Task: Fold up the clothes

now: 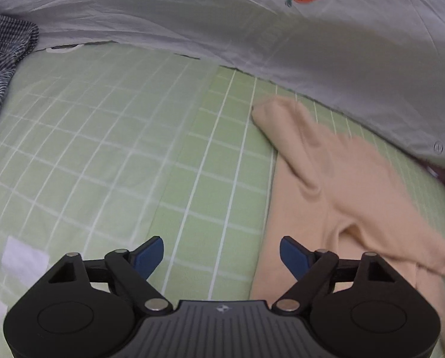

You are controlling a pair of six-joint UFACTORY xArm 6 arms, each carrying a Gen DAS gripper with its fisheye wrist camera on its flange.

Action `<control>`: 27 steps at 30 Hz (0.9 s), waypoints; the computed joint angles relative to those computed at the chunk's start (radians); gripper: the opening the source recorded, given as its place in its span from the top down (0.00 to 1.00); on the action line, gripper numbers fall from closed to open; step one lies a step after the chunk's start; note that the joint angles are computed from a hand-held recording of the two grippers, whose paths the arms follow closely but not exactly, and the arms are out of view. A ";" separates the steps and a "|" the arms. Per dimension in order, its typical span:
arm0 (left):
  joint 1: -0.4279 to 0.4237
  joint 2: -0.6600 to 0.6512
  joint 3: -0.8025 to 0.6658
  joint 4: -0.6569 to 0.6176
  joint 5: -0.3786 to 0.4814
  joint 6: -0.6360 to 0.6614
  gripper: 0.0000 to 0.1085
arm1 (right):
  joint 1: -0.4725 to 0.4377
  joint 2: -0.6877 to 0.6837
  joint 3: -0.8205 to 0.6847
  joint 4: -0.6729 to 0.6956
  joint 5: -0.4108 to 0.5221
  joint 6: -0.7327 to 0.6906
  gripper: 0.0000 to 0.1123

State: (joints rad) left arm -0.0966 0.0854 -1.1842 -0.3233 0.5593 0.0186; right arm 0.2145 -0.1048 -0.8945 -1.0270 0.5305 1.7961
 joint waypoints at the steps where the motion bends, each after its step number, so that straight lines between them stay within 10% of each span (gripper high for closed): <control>1: 0.001 0.046 -0.058 -0.045 0.006 0.019 0.27 | -0.002 0.005 -0.003 0.004 -0.001 0.000 0.92; 13: -0.025 0.586 -0.762 -0.140 0.161 0.003 0.37 | -0.028 0.039 -0.019 0.016 -0.033 0.125 0.92; 16: -0.031 0.634 -0.823 -0.168 0.160 0.034 0.64 | -0.023 0.036 -0.018 0.011 -0.024 0.149 0.92; 17: -0.031 0.658 -0.857 -0.176 0.177 0.038 0.95 | -0.020 0.034 -0.017 0.009 -0.021 0.155 0.92; 27: -0.073 0.740 -0.973 0.021 0.138 -0.024 0.95 | 0.008 0.001 0.019 0.026 0.072 0.166 0.95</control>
State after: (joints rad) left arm -0.1699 0.8257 -2.1575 -0.3023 0.6971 -0.0052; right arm 0.2225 -0.1042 -0.8756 -1.0008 0.6029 1.9625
